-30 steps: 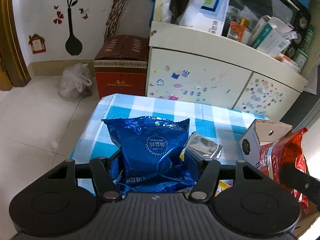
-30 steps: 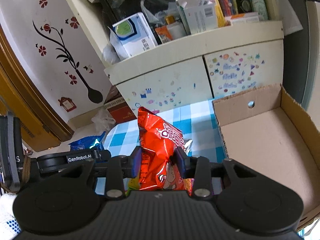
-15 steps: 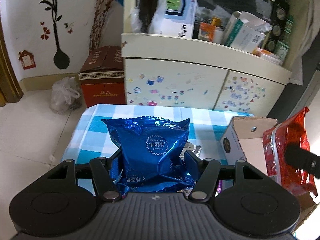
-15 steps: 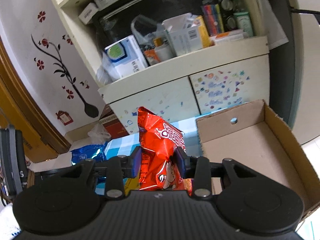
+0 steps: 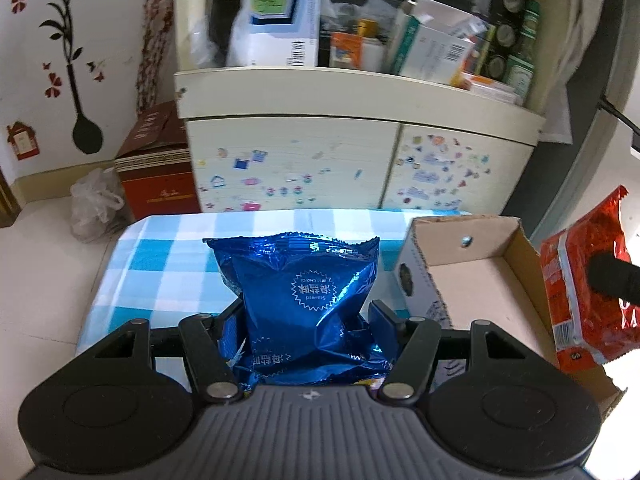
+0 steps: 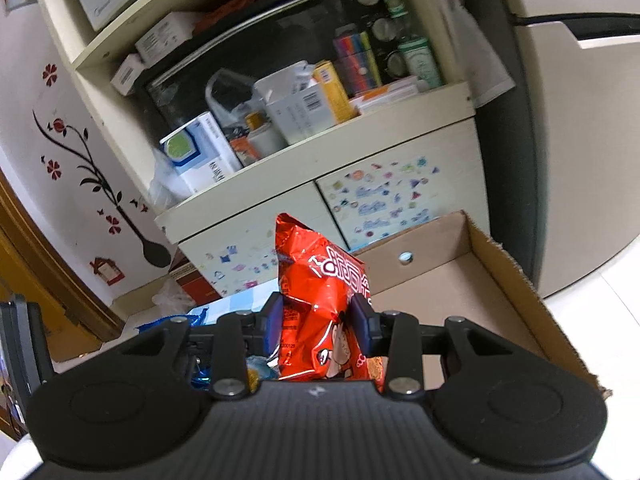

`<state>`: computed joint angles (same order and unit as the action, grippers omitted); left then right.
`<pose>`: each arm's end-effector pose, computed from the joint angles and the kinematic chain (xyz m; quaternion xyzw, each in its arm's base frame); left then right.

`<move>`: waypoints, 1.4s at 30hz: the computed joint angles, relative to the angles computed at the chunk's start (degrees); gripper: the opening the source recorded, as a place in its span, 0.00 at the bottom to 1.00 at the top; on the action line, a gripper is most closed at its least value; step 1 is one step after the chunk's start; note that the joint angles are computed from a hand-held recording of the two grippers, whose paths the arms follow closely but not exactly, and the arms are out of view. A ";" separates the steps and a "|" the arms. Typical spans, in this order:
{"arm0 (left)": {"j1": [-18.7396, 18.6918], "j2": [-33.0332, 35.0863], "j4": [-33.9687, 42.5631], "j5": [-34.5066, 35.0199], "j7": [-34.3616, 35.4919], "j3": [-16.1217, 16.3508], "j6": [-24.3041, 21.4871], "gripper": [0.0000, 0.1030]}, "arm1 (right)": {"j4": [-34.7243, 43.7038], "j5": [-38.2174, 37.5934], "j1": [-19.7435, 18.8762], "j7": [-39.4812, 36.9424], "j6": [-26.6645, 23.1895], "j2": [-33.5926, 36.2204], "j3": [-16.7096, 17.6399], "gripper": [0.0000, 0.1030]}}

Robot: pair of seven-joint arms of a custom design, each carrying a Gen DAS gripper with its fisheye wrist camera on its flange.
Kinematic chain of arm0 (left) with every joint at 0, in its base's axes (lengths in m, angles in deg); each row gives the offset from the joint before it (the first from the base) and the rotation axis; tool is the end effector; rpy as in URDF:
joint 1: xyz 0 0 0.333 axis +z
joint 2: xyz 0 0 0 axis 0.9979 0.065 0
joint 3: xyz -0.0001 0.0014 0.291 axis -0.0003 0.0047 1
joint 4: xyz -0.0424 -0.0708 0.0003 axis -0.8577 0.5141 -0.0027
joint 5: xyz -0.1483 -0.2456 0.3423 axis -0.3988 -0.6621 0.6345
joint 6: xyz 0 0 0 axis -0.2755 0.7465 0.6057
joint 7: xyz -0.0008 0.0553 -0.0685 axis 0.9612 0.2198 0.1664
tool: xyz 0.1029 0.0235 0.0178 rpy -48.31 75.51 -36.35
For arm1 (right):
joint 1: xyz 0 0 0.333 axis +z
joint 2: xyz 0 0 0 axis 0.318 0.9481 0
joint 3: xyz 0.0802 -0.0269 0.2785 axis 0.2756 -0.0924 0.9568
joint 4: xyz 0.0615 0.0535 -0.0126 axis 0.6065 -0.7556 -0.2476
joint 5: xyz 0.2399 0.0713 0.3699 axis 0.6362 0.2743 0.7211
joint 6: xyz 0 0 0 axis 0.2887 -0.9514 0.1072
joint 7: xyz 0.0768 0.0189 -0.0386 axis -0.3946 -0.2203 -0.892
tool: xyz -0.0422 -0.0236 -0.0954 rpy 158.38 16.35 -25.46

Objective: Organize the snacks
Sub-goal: 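Lift the blue packet with the left tool while the right tool carries the red bag toward the box, then open the left tool over the box while the right tool drops the red bag in, then move both tools back over the remaining snack packets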

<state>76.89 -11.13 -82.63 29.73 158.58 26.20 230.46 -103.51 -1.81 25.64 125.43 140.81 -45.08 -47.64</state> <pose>0.5531 -0.1569 0.4500 -0.5384 0.7533 -0.3247 0.1932 0.4827 0.1877 0.5558 -0.4448 0.7686 -0.2374 0.3938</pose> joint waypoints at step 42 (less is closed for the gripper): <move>-6.42 -1.45 1.42 -30.72 28.95 0.56 -10.99 0.95 | -5.12 1.86 -2.76 10.53 -3.71 -3.95 -1.87 0.69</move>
